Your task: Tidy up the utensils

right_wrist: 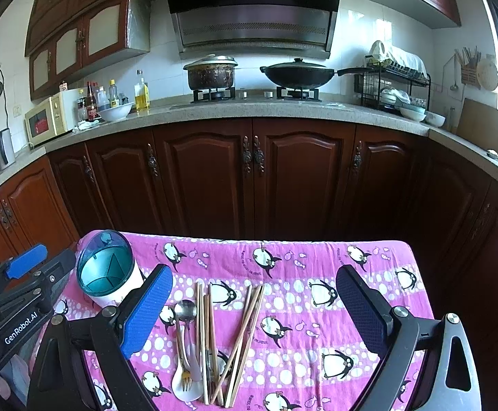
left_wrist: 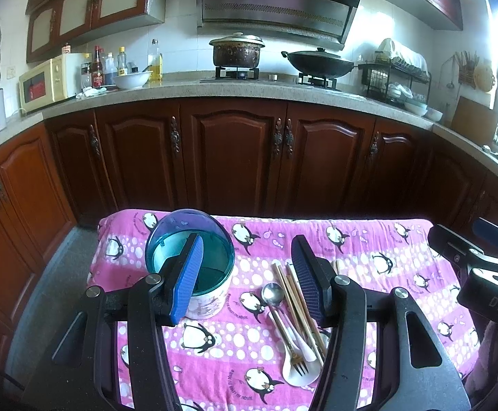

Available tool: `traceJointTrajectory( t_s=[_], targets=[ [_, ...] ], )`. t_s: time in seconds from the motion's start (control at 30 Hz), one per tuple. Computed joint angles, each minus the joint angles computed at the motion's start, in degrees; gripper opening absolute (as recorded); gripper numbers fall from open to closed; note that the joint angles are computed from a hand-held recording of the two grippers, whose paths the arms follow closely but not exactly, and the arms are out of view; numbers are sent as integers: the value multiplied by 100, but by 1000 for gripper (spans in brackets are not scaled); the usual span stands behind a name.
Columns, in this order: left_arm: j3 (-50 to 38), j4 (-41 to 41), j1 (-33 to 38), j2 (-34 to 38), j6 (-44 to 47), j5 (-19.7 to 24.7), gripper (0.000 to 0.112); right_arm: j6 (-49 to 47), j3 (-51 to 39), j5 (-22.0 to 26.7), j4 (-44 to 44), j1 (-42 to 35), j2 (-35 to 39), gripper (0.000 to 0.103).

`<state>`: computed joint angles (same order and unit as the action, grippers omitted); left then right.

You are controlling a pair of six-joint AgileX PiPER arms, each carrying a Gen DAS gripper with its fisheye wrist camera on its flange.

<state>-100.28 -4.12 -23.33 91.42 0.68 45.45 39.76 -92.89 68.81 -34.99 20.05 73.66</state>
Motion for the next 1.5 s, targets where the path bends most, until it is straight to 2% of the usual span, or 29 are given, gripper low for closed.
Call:
traceJointTrajectory(
  t_s=[1.13, 1.3, 1.5],
  targets=[
    [-137, -90, -10, 376, -83, 177, 53, -367, 292, -318, 570, -555, 91, 95],
    [-25, -520, 181, 521, 113, 225, 54, -547, 565, -555, 869, -855, 91, 95],
    [82, -1014, 314, 985, 363, 520, 54, -1407, 1151, -1175, 1922, -1572, 250, 93]
  ],
)
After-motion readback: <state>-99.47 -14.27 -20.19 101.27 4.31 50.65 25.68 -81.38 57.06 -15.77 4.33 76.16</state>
